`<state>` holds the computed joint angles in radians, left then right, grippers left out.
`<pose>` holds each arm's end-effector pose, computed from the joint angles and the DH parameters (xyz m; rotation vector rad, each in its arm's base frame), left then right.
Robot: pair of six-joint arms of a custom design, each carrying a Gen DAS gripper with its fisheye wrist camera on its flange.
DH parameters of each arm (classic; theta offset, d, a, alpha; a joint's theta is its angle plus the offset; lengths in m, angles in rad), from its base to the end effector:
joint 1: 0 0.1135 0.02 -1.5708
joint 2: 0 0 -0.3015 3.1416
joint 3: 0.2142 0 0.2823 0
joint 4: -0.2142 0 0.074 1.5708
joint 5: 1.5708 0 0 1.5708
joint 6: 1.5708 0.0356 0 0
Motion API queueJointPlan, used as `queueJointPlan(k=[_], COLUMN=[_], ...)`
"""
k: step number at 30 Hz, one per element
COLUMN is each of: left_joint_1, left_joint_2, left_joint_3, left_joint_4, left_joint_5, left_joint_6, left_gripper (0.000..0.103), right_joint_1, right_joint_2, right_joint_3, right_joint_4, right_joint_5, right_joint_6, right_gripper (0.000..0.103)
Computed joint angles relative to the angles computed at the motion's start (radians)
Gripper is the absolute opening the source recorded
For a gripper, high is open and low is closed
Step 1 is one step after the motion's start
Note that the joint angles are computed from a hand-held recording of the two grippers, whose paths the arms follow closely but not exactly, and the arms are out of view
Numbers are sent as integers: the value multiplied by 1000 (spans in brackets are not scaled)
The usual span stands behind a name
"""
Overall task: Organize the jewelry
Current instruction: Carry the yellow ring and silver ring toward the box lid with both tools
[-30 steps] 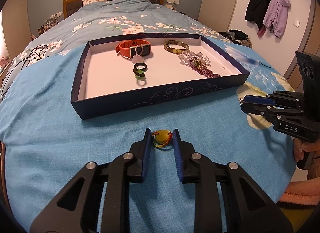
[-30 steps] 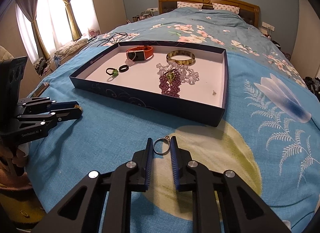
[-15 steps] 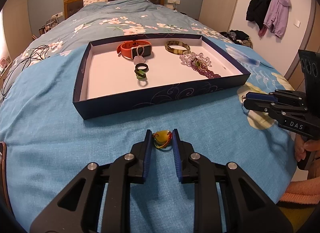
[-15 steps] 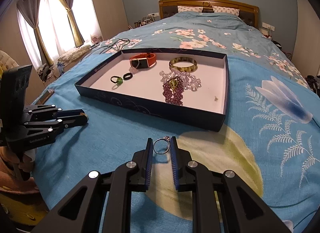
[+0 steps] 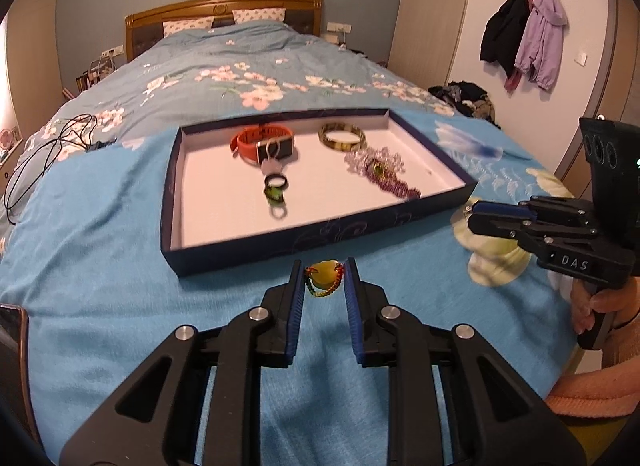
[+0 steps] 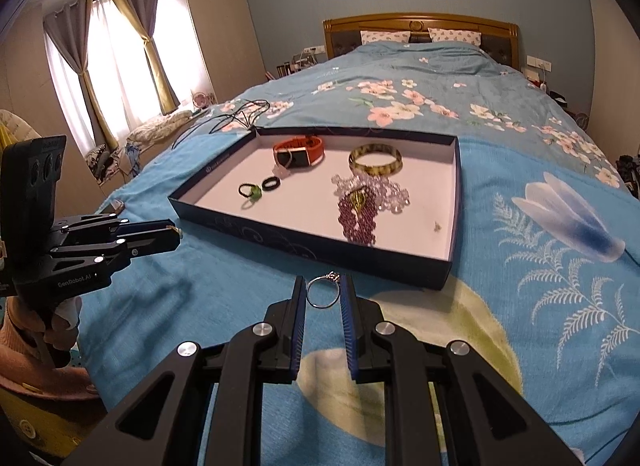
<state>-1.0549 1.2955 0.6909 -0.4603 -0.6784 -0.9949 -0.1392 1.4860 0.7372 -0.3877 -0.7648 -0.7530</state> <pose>0.1420 -0.2050 0.2072 -0.1414 2.3173 -0.0872 0.2800 -0.0143 0.1797 -0.9129 2.1873 0.6319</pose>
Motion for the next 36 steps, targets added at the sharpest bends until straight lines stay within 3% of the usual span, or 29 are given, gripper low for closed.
queueJointPlan(k=[15, 36], left_joint_1=[39, 152], left_joint_2=[-21, 14], left_joint_3=[43, 56], left_joint_4=[5, 92], left_joint_5=[-35, 1], left_joint_6=[89, 186], left_gripper=[20, 20], right_joint_1=[28, 72], right_joint_2=[-17, 22], right_joint_3=[33, 76], right_joint_4=[41, 103], right_joint_5=[-40, -38], right_joint_6=[76, 154], right_gripper=[16, 16])
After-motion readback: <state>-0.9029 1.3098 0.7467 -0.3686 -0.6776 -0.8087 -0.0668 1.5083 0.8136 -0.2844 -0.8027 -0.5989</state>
